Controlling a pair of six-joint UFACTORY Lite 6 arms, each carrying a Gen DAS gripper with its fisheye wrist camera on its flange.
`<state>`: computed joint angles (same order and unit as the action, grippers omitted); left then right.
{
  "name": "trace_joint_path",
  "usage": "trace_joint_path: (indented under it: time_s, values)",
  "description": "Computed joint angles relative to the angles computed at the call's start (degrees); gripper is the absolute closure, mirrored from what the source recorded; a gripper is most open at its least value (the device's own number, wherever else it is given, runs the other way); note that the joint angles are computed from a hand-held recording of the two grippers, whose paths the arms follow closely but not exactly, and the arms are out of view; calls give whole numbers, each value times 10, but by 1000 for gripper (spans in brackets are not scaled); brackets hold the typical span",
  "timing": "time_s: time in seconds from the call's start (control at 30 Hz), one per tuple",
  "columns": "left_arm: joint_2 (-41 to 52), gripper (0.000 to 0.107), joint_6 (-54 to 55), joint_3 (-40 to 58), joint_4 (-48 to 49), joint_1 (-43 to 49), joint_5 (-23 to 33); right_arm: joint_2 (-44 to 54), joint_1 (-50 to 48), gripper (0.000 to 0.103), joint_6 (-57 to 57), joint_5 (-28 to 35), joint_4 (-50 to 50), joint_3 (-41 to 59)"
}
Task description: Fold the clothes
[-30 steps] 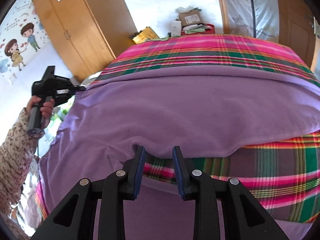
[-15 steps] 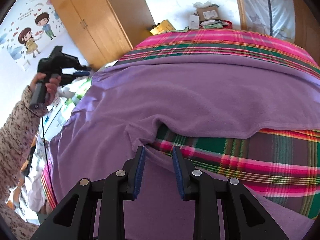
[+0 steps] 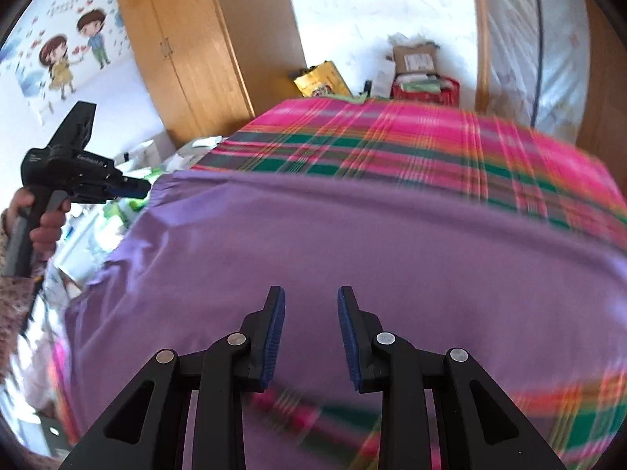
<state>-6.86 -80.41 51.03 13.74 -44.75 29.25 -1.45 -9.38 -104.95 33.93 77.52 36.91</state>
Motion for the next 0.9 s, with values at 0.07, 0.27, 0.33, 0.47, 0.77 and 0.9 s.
trace_joint_path:
  time_s: [0.07, 0.27, 0.33, 0.47, 0.77, 0.9]
  values:
    - [48, 93, 41, 29, -29, 19, -11, 81, 12, 73, 19, -32, -7, 76]
    - [123, 93, 115, 71, -80, 66, -47, 254, 12, 76, 129, -65, -82, 258]
    - [132, 93, 113, 81, -72, 70, -53, 272, 22, 76, 121, -80, -76, 282]
    - [145, 93, 70, 88, -27, 83, -69, 302, 52, 76, 76, -121, -31, 317]
    - [179, 93, -25, 115, 69, 96, -92, 416, 74, 76, 248, -138, -160, 486]
    - [194, 93, -35, 133, 89, 95, -79, 444, 76, 75, 305, -127, -213, 533]
